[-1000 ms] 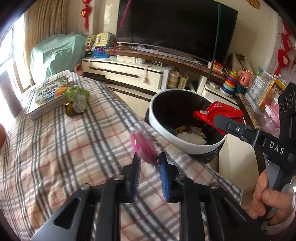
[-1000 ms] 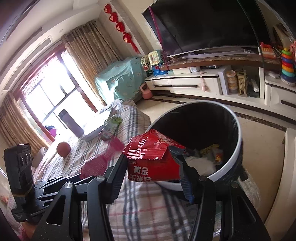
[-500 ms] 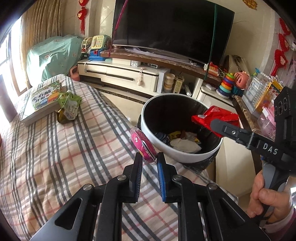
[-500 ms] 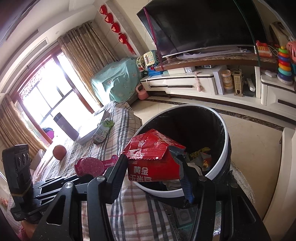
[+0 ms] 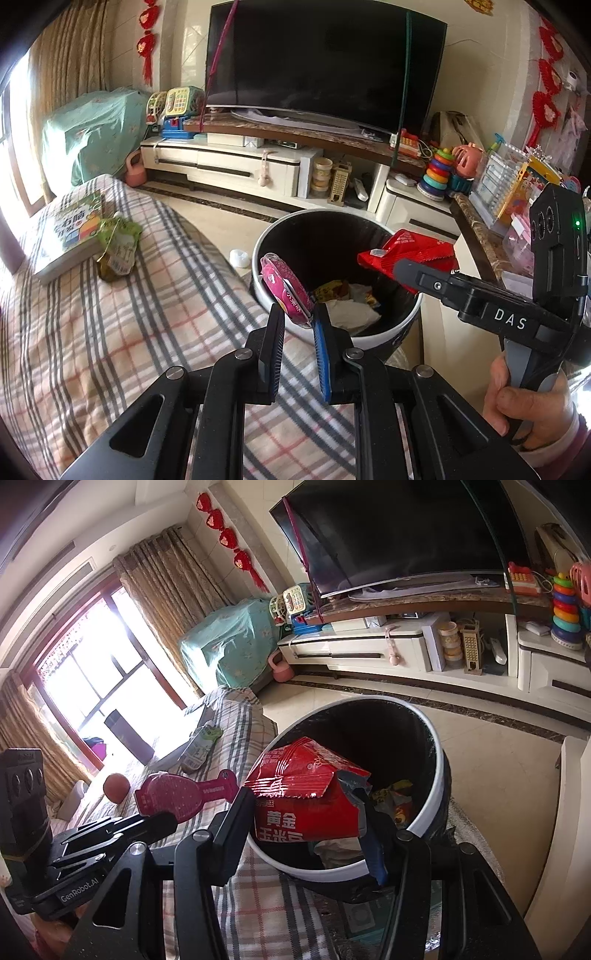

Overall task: Collect trash
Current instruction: 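Carry the pink brush and red snack bag over the trash bin, then lower the pink brush and red bag into the bin opening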

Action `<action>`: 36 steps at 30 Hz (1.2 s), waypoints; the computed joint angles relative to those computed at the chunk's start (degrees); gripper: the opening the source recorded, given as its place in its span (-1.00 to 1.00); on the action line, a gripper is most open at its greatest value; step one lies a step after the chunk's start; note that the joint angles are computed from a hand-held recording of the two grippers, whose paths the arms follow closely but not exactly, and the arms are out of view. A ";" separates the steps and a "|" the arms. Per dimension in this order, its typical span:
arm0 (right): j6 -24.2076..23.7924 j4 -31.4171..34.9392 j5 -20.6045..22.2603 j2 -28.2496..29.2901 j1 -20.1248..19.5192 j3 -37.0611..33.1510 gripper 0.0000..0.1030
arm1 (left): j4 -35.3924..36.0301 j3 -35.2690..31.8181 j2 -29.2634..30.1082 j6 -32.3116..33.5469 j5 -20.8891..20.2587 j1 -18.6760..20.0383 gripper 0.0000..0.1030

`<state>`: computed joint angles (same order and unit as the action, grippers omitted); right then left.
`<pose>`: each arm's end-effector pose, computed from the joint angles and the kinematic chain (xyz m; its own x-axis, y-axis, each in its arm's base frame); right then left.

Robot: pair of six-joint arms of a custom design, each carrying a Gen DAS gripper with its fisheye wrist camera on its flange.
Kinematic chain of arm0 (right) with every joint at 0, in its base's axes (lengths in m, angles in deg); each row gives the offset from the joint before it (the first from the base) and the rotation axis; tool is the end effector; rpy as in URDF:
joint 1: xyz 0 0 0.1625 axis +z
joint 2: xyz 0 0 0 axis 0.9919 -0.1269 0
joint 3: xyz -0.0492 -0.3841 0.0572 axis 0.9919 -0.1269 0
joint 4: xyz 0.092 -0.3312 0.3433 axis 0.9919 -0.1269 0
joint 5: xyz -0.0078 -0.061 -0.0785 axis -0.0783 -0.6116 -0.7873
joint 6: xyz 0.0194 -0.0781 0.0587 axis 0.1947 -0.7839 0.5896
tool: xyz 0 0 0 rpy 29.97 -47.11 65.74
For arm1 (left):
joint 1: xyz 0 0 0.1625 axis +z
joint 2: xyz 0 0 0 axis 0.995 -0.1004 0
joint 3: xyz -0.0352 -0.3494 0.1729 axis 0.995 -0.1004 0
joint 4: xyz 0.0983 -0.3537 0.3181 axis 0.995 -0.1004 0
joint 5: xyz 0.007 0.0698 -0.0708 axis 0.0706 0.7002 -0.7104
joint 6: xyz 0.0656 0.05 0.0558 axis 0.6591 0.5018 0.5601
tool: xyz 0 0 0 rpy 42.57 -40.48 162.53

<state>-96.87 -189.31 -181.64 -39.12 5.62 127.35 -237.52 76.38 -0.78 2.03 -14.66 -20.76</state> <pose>0.0793 -0.7565 0.1588 -0.8958 0.0437 0.4424 -0.2857 0.7059 -0.6482 -0.2362 -0.8574 0.0517 -0.6814 0.5422 -0.4915 0.7152 0.6360 -0.2898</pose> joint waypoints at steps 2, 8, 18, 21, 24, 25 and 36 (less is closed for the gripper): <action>-0.03 -0.03 -0.23 -0.17 -0.03 0.01 0.06 | 0.41 -0.84 0.62 0.07 -0.16 -0.08 -0.73; -0.34 0.12 -0.87 -0.63 -0.08 -0.04 0.06 | 1.48 -3.19 2.40 0.38 -0.72 -0.16 -0.73; -0.71 1.42 -1.42 -0.70 -0.42 -1.22 0.06 | 3.05 -6.63 5.06 0.82 -1.11 -0.15 -0.73; -0.82 1.96 -1.59 -0.70 -0.49 -1.49 0.06 | 3.73 -7.73 5.82 0.76 -1.03 -0.13 -0.73; -0.98 2.95 -1.87 -0.40 -0.48 -2.22 0.06 | 4.44 -8.82 6.60 0.53 -0.89 -0.15 -0.73; -0.96 3.39 -1.91 -0.28 -0.51 -2.53 0.06 | 4.57 -9.05 6.78 0.50 -0.84 -0.17 -0.73; -1.20 8.71 -4.26 1.42 -0.29 -6.42 0.06 | 7.58 -13.77 10.07 -0.07 0.14 -0.11 -0.73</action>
